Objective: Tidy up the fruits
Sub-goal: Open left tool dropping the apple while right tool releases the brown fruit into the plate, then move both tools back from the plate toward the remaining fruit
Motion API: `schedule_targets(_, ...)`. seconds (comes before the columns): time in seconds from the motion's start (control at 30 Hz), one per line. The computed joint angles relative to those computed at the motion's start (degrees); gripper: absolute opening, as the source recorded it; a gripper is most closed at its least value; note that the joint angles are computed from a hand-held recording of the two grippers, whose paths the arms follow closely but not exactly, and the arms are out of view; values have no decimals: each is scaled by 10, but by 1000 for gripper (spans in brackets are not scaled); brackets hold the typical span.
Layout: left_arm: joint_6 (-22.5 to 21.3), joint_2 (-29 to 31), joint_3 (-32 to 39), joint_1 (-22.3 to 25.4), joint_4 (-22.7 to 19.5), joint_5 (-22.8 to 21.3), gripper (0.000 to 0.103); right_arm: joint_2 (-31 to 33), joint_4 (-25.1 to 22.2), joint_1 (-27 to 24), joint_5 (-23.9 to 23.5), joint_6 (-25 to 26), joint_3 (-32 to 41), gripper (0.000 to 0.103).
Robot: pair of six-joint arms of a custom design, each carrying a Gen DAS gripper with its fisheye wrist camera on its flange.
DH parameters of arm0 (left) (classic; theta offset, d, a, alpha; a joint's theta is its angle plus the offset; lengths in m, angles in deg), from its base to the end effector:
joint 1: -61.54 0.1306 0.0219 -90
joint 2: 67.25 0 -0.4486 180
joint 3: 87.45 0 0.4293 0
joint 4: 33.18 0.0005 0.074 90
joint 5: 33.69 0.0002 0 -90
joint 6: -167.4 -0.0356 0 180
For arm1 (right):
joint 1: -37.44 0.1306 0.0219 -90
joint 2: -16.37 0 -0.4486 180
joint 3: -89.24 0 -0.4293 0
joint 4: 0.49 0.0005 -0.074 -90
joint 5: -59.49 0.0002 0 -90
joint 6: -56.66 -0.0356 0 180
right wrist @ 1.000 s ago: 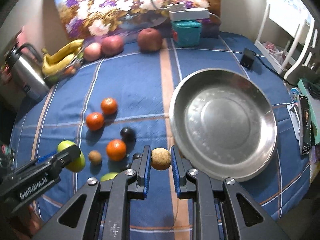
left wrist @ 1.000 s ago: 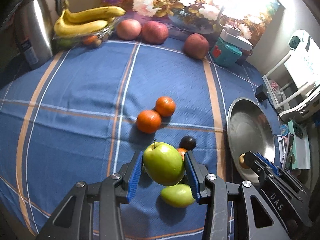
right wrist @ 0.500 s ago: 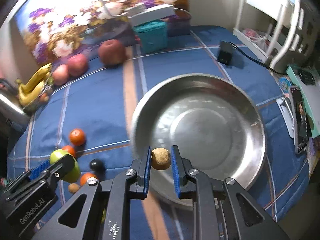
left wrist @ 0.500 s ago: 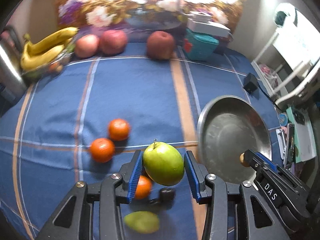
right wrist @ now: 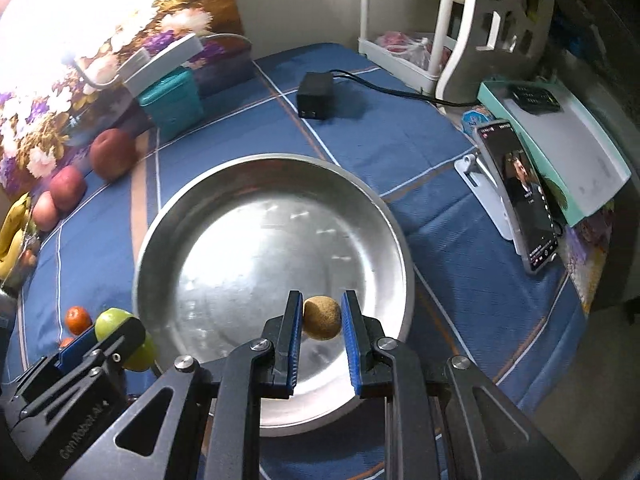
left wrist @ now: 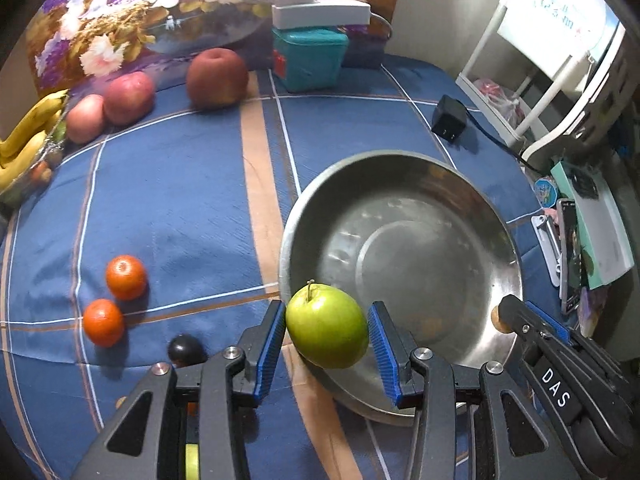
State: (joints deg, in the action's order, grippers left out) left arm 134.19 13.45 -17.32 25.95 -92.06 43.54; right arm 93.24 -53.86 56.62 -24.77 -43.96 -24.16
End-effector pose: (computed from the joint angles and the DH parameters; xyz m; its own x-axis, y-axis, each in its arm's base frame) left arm 0.3372 -0.2323 0.3927 -0.8391 -0.4029 -0.3654 -0.3608 0.9151 -0.1803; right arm 0.3705 0.1246 0.3928 -0.8843 -0.1135 -0.4529 -0.1241 0.9922 -0.0063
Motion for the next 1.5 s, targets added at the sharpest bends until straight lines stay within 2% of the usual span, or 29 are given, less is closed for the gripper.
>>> schedule_targets(0.13,-5,1,2,-1,7,-3,46,5,-6,-3,-4,-3,0,21)
schedule_targets(0.43,-4,-5,5,-5,-7,-16,48,7,-6,-6,-10,3,1,23)
schedule_targets(0.47,-1,-6,4,-4,-12,-16,50,6,-6,-6,-9,3,1,26)
schedule_targets(0.53,8,-12,-2,0,-21,-17,54,6,-5,-7,-11,2,0,43)
schedule_targets(0.67,31,-27,-15,5,-45,-31,70,3,-5,-4,-10,6,1,48)
schedule_targets(0.73,45,-36,-23,6,-61,-42,77,1,-5,-2,-9,7,1,61)
schedule_targets(0.97,103,-75,-54,6,-113,-89,103,-2,-2,10,-14,14,-4,82)
schedule_targets(1.1,133,-104,-75,1,-141,-114,103,-7,5,24,-22,18,-12,84)
schedule_targets(1.13,139,-112,-81,0,-148,-119,103,-8,6,29,-24,16,-14,91)
schedule_targets(1.2,151,-128,-92,-3,-163,-128,103,-11,9,41,-17,15,-17,95)
schedule_targets(1.5,214,-188,-130,-16,-239,-156,103,-23,28,103,6,14,-27,95)
